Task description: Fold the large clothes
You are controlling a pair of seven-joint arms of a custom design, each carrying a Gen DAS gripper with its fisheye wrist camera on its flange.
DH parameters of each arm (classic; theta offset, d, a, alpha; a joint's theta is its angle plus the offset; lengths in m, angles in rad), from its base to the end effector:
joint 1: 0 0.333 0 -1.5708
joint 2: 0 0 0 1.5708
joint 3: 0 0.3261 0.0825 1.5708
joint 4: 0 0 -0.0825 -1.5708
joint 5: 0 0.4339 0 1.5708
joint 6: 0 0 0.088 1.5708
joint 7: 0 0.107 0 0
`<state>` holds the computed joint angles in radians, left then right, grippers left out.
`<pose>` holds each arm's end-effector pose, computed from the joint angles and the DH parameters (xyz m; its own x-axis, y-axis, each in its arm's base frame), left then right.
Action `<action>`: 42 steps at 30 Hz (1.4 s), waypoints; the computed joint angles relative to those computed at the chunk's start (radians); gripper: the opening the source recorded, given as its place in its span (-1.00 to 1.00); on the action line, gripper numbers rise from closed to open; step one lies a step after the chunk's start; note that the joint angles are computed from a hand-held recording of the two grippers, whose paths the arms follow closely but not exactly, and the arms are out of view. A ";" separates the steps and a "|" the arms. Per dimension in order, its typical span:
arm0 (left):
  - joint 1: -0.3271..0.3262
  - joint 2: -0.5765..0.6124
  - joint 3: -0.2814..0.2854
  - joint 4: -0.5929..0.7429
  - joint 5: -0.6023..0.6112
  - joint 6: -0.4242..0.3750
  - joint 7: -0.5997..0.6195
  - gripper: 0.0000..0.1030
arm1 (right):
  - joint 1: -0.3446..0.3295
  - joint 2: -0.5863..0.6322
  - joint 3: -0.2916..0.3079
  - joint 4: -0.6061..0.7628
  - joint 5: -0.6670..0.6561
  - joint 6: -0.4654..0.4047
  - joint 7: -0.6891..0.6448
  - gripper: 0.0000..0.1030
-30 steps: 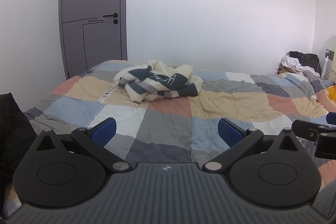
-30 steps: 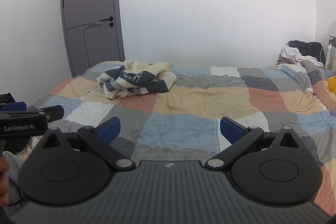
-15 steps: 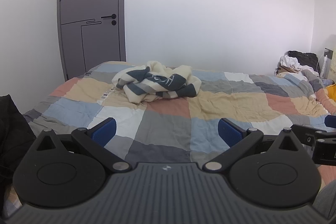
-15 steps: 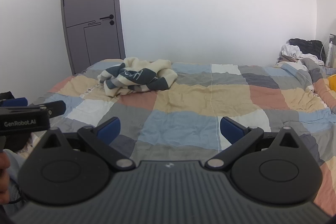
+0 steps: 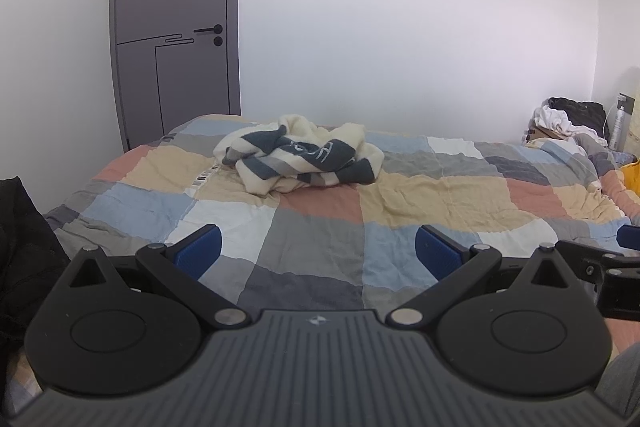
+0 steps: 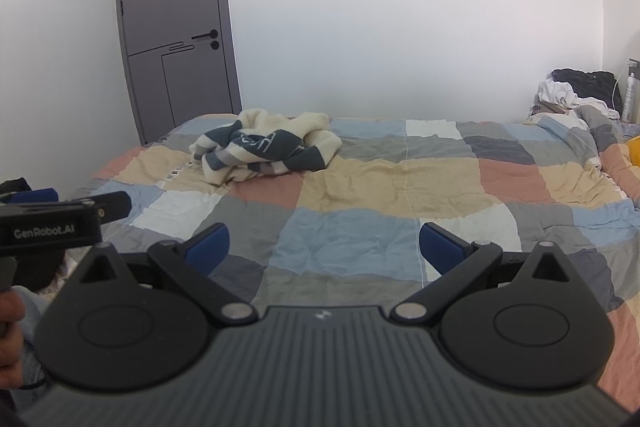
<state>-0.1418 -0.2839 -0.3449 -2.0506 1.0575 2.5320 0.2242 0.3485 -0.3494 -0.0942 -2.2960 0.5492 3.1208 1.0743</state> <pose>0.4906 -0.2944 0.6327 0.1535 -0.9881 0.0004 -0.3932 -0.0615 -0.9174 0.5243 0.0838 0.6109 0.2462 -0.9655 -0.0848 -0.3930 -0.0194 -0.9193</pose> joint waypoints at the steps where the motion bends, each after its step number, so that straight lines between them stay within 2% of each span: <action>1: 0.000 0.000 0.000 0.000 0.000 0.001 -0.001 1.00 | 0.003 0.000 -0.002 0.000 0.002 0.001 0.000 1.00; 7: -0.001 0.001 0.000 0.002 0.000 -0.003 0.000 1.00 | -0.026 0.001 0.026 -0.004 -0.023 0.008 0.038 1.00; 12: 0.000 -0.003 0.000 -0.002 0.004 -0.001 -0.009 1.00 | -0.054 -0.001 0.052 -0.022 -0.051 0.056 0.089 1.00; 16: 0.000 -0.008 0.002 -0.006 0.005 0.013 0.003 1.00 | 0.017 -0.003 -0.010 -0.020 -0.044 0.059 0.068 1.00; 23: 0.008 -0.017 0.000 -0.017 0.007 0.021 -0.009 1.00 | 0.034 0.005 -0.019 -0.010 -0.039 0.052 0.063 1.00; 27: 0.013 -0.012 0.002 -0.014 -0.001 0.018 -0.011 1.00 | 0.094 0.006 -0.072 0.004 0.003 0.030 0.028 1.00; 33: 0.019 -0.002 0.013 0.000 -0.017 0.029 0.003 1.00 | 0.036 0.029 -0.028 0.049 0.027 -0.031 0.029 1.00; 38: 0.032 0.027 0.025 0.040 -0.010 0.048 0.024 1.00 | 0.047 0.060 -0.033 0.102 0.097 -0.068 -0.010 1.00; 42: 0.038 0.081 0.043 0.099 -0.009 0.056 0.051 1.00 | 0.011 0.109 0.004 0.159 0.106 -0.081 -0.015 1.00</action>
